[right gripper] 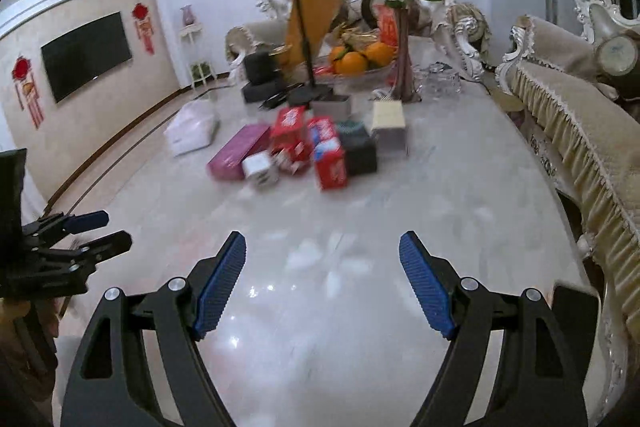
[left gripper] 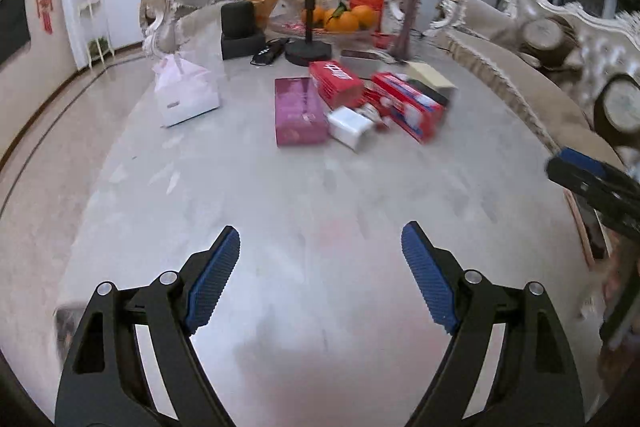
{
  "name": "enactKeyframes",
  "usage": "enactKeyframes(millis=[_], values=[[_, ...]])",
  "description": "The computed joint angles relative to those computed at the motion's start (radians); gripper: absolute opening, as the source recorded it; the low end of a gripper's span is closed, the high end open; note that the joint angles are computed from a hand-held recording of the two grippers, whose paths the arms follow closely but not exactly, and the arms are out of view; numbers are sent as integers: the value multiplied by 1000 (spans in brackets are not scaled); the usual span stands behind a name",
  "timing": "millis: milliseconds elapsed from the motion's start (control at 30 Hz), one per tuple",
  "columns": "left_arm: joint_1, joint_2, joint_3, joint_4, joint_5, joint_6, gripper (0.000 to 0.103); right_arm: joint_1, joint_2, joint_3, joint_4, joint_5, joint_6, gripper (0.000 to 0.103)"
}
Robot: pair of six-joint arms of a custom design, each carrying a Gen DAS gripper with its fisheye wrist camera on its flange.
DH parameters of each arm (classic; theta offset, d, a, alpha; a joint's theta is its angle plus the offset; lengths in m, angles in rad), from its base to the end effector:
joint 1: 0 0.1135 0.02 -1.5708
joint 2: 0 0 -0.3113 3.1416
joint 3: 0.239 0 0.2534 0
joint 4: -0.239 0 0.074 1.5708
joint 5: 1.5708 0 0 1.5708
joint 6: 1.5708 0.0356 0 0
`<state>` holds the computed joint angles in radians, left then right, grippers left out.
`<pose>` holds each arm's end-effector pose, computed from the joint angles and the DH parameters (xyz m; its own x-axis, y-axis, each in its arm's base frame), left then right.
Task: Collect trash
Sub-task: 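Move both tools back to the table toward the pink box and toothpaste box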
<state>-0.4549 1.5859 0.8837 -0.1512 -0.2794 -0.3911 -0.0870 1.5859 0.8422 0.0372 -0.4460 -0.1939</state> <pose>0.2941 -0.1329 0.2300 -0.7247 -0.0534 -0.6870 -0.0181 0.9981 -0.0585 0.3273 -0.0131 0.2333 -0.5867 -0.1233 -0.8003 -0.3684 0.9208 0.1282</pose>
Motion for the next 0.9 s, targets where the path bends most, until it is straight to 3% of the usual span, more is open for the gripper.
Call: enactKeyframes(millis=[233,533,900], values=[[121,204,164,59,92,59,81,44,168,144,13,14,-7,75],[198,385,366,-29,123,111,81,110,331,345,-108,47,-41,74],[227,492,498,-81,162,132,81,138,398,400,-144,19,-62,74]])
